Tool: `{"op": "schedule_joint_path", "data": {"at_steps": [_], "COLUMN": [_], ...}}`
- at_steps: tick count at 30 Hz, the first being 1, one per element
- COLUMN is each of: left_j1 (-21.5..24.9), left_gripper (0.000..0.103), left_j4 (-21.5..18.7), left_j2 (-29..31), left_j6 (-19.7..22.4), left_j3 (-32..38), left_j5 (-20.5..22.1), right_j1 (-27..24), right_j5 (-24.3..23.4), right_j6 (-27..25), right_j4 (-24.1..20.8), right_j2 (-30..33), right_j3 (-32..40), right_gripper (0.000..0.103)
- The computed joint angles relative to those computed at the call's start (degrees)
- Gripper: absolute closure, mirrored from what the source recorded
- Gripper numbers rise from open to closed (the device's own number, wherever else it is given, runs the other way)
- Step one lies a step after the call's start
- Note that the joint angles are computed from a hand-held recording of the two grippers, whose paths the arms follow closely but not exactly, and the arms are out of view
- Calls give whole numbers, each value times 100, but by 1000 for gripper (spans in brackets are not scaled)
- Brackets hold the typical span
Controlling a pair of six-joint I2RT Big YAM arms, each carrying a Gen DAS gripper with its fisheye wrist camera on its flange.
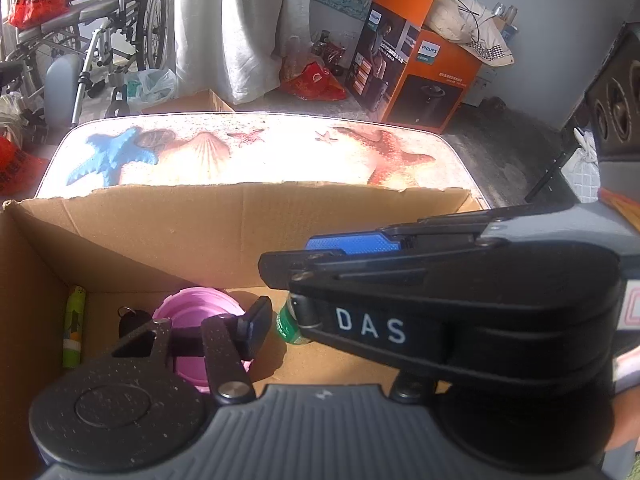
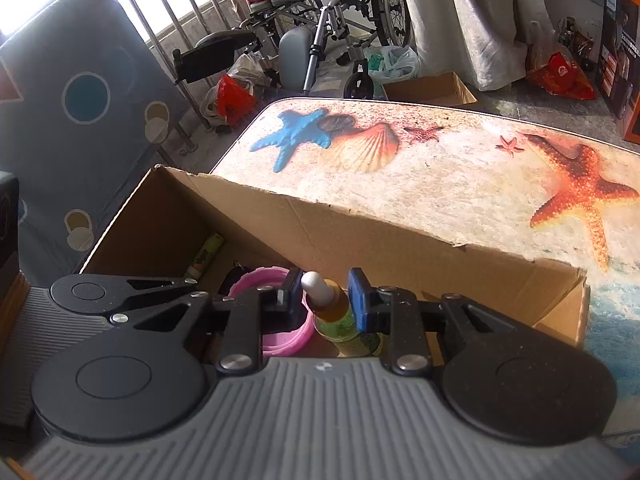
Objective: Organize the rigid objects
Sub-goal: 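Lift the dropper bottle and carry it down into the box, then open the right gripper to release the bottle and withdraw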
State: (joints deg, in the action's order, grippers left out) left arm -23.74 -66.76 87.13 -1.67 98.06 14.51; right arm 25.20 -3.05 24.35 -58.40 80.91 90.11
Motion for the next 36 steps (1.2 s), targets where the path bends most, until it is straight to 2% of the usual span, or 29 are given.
{"op": "schedule_joint_path", "data": {"at_steps": [2, 7, 11, 13, 14, 16, 19, 23, 27, 30, 33, 36], "left_j1": [-12, -50, -41, 17, 54, 259, 520, 761, 860, 822, 589, 302], "left_gripper": [37, 30, 21, 14, 11, 11, 10, 9, 9, 9, 11, 18], "left_j4": [44, 148, 220, 129, 41, -239, -460, -546, -388, -62, 143, 420], "left_j2": [-105, -519, -1078, -1378, -1480, -1795, -2288, -2930, -3648, -4090, -4357, -4555], "left_j6": [-5, 131, 352, 530, 581, 738, 921, 1161, 1421, 1396, 1516, 1528], "left_j3": [-50, -219, -472, -618, -658, -834, -1239, -1860, -2647, -3213, -3677, -4038], "left_j5": [-20, -58, 54, 285, 443, 1127, 1737, 1966, 1659, 1313, 841, 291], "right_j1": [-16, 29, 289, 507, 677, 1053, 1797, 3015, 4009, 4623, 4817, 4692], "right_j5": [-3, 107, 497, 798, 1006, 1402, 2139, 3231, 3882, 4245, 4277, 3951], "right_j6": [95, 325, 613, 716, 795, 951, 1229, 1885, 2818, 3517, 3840, 3858], "right_j4": [25, 113, 227, 240, 247, 208, 53, -246, -551, -571, -250, 262], "right_j2": [-70, -428, -1041, -1402, -1640, -2045, -2562, -3037, -3249, -3291, -3240, -3061], "right_j3": [-20, -169, -400, -512, -591, -709, -853, -1126, -1489, -1856, -2187, -2425], "right_gripper": [72, 72, 72, 71, 70, 68, 61, 60, 60, 60, 60, 60]}}
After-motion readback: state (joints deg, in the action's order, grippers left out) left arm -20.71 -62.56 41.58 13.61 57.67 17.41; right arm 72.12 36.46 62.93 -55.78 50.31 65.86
